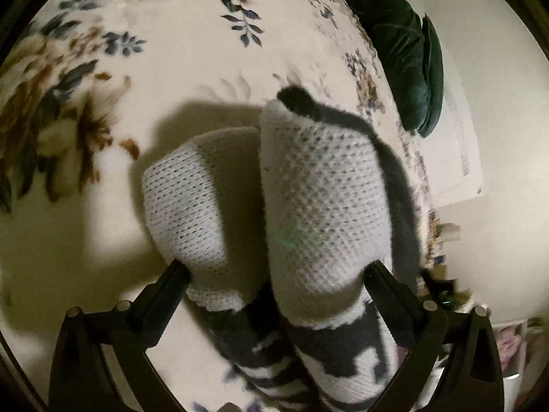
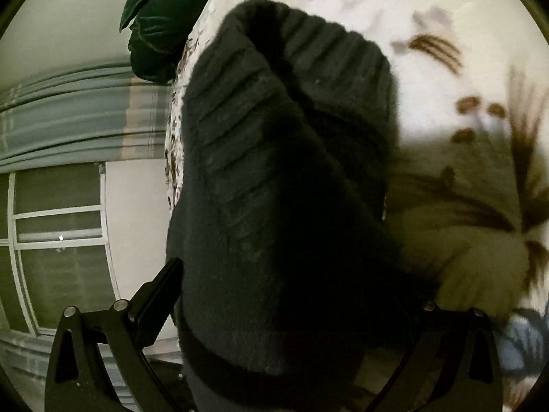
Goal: Fold small clothes
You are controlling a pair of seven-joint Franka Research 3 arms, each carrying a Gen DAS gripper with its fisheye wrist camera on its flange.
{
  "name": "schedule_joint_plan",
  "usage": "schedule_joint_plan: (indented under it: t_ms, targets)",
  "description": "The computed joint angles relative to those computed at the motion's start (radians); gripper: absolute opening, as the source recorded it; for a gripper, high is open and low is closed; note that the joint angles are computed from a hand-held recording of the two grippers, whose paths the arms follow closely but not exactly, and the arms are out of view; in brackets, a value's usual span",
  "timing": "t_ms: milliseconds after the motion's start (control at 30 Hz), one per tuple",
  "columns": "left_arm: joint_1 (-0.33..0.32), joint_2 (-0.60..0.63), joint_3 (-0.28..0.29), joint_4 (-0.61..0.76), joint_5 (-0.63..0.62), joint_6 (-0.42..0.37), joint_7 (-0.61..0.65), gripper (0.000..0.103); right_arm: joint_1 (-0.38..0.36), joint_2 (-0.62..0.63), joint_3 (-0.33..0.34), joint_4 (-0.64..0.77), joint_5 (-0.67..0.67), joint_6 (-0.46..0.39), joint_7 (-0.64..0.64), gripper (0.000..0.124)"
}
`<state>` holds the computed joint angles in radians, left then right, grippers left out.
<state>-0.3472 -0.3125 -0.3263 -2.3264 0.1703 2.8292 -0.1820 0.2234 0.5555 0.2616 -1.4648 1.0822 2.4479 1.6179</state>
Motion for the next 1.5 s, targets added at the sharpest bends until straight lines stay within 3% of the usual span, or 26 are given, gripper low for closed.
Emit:
schedule_joint_plan:
  t_ms: [167,333,433,500,533,600,633,667,733,867,1000,1067,1133,1200,1267,1367,1500]
  targets:
    - [0.115,-0.05,-0.09,0.003,0.146,0.022,-0.158,0.103,-0.013,0.044,0.014,0.051,0.034,-0.033,-0.023,0.103]
    - [0.057,0.102,-0.024,0.121,0.139,-0.08,-0.031,0.103,0.011,0.092,-0.008,0.131,-0.065,-0.083,0.058,0.103]
    - [0.062,0.128,-0.02,0.153,0.185,-0.102,-0.061,0.103,0.016,0.1,-0.01,0.148,-0.1,-0.087,0.093,0.102]
    - [0.06,0.127,-0.012,0.151,0.199,-0.108,-0.071,0.103,0.037,0.091,-0.024,0.147,-0.148,-0.06,0.11,0.075]
    - [0.059,0.125,-0.011,0.15,0.209,-0.108,-0.073,0.102,0.046,0.076,-0.03,0.129,-0.17,-0.043,0.118,0.069]
    - [0.054,0.114,-0.006,0.138,0.229,-0.096,-0.052,0.085,0.049,0.04,-0.022,0.069,-0.155,0.024,0.127,0.053]
    - [0.047,0.108,0.002,0.132,0.224,-0.084,-0.021,0.077,0.049,0.019,-0.017,0.039,-0.141,0.055,0.128,0.051]
    - [0.03,0.106,0.022,0.133,0.191,-0.076,0.052,0.066,0.056,-0.011,-0.017,0.0,-0.134,0.091,0.139,0.049]
    - [0.001,0.109,0.061,0.141,0.104,-0.077,0.197,0.064,0.071,-0.065,-0.026,-0.059,-0.144,0.136,0.17,0.047]
    - [-0.102,0.104,0.194,0.133,-0.239,-0.051,0.64,0.061,0.091,-0.211,-0.019,-0.223,-0.098,0.233,0.192,0.045]
    - [-0.169,0.174,0.301,0.261,-0.564,-0.175,1.1,0.058,0.182,-0.424,-0.023,-0.468,-0.076,0.405,0.311,0.044]
    - [-0.161,0.225,0.305,0.338,-0.643,-0.266,1.234,0.058,0.237,-0.51,-0.027,-0.578,-0.101,0.493,0.453,0.044]
    - [-0.137,0.261,0.285,0.399,-0.627,-0.342,1.27,0.058,0.272,-0.576,-0.036,-0.681,-0.206,0.519,0.657,0.05]
    - [-0.116,0.258,0.258,0.411,-0.621,-0.371,1.26,0.06,0.282,-0.597,-0.059,-0.715,-0.171,0.477,0.676,0.07]
    - [-0.097,0.222,0.229,0.383,-0.634,-0.354,1.235,0.06,0.259,-0.614,-0.1,-0.713,-0.185,0.331,0.681,0.075]
    - [-0.056,0.131,0.171,0.313,-0.588,-0.314,1.117,0.079,0.207,-0.634,-0.14,-0.629,-0.402,0.063,0.685,0.077]
    - [-0.019,0.01,0.102,0.201,-0.509,-0.256,0.913,0.081,0.162,-0.637,-0.15,-0.453,-0.678,-0.216,0.597,0.077]
